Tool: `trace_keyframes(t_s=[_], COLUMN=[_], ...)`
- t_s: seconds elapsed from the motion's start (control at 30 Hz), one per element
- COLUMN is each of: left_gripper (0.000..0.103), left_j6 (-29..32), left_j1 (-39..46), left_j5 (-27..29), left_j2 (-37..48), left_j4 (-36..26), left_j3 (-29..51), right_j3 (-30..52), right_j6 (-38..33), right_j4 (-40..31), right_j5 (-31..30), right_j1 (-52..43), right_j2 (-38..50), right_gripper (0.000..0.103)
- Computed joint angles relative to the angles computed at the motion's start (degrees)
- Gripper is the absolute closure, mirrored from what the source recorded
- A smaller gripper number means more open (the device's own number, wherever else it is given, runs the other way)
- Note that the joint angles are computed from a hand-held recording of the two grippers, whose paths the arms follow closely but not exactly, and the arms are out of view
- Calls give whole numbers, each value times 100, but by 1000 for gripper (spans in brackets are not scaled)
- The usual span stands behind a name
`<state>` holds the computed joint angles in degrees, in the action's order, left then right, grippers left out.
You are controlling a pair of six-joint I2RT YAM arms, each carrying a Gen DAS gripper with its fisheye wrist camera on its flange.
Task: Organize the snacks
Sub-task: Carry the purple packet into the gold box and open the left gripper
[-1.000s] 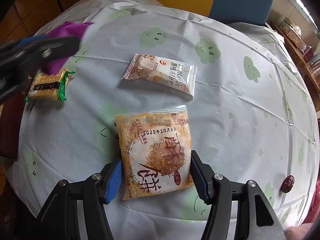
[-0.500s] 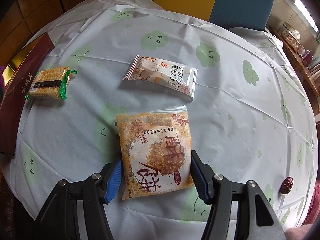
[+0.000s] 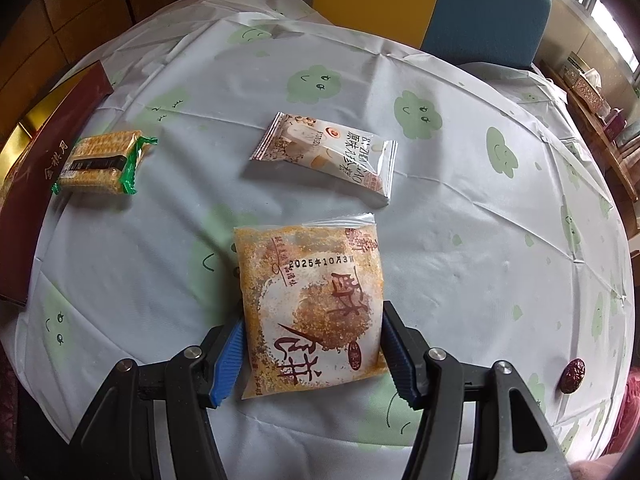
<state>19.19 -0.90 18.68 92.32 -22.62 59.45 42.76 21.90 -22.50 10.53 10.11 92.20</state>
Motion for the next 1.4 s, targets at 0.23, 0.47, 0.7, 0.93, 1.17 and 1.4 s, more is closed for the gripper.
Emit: trace_keyframes(t_s=[0.23,0.47,0.7,0.93,1.17,1.4], left_gripper=[66,66,65,61,54,54], left_j6=[-71,-331,-345,-301,-235,-190], left_j1=[1269,2377,2545,2161,2048,2004], left_j5=[35,71,313,260,-205,-437], left_j2=[637,1471,1932,2252,1999,1382], left_j4=[-139,-563,-925,-1085,-391,450], left_j3=[726,1767,2136,2127,1553,795], right_j3=[-58,-111,-122,-107,-76,-84], right_j6=[-105,-34,-16,-12,-39,3], right_j4=[37,14,-23,-41,-55,-45], right_j5=[138,278,288,283,311,354], right_j1=[41,233,248,243,235,254], right_j2=[-65,-147,-200,-198,-169,-182], right_gripper=[41,41,41,41,41,41])
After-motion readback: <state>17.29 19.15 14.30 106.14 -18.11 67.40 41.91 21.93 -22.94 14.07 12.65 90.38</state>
